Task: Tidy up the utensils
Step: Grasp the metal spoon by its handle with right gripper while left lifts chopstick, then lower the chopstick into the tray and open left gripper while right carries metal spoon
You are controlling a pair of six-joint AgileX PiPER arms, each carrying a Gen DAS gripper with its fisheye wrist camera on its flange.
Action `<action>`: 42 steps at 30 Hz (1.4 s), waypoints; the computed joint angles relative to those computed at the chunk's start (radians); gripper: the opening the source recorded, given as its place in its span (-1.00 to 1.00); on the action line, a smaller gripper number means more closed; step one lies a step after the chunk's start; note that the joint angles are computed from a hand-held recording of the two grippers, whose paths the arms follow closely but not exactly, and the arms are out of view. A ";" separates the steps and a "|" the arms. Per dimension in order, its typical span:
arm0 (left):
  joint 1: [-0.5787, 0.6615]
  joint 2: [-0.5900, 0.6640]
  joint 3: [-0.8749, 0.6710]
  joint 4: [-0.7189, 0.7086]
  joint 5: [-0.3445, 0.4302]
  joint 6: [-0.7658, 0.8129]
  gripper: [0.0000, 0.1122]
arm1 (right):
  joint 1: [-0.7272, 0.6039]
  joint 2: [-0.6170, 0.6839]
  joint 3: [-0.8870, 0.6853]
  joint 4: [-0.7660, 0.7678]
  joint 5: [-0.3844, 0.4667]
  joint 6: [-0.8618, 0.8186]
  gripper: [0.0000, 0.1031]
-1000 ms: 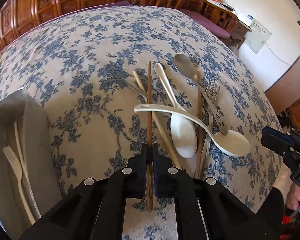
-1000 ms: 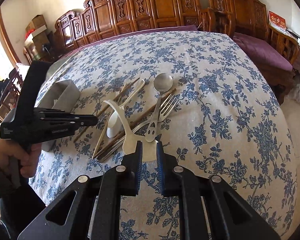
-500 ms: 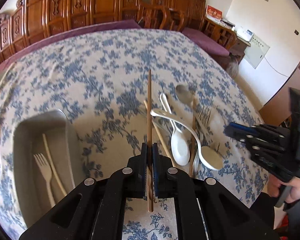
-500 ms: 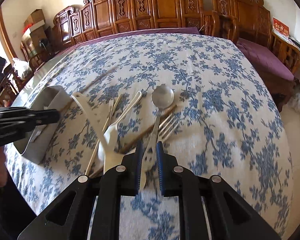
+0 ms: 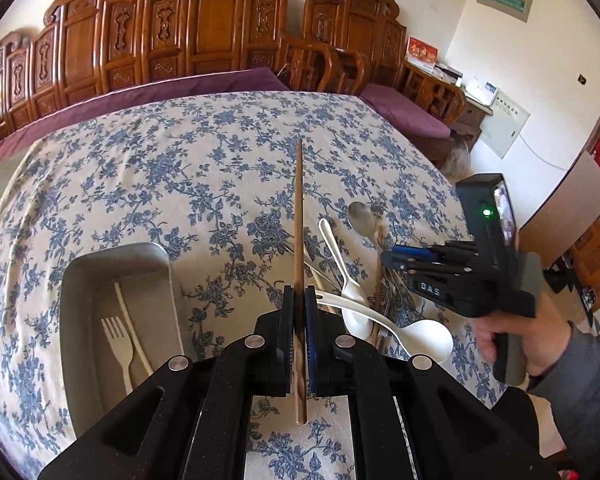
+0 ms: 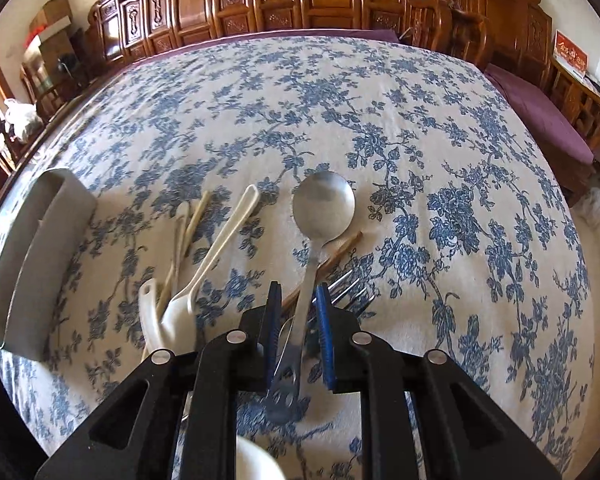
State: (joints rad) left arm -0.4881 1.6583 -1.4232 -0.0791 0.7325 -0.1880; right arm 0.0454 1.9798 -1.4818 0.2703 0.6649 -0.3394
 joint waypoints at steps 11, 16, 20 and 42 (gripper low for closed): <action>0.057 -0.045 0.058 -0.070 -0.027 0.073 -0.93 | 0.017 0.126 -0.184 -0.072 0.050 0.074 -0.62; 0.079 -0.052 0.083 -0.101 -0.034 0.104 -0.93 | 0.048 0.146 -0.222 -0.152 0.114 0.098 -0.60; 0.088 -0.058 0.101 -0.114 -0.038 0.113 -0.93 | 0.055 0.150 -0.245 -0.184 0.163 0.171 -0.60; 0.113 -0.281 0.219 0.061 0.026 -0.031 -0.93 | 0.077 -0.110 -0.089 -0.119 0.153 0.143 -0.87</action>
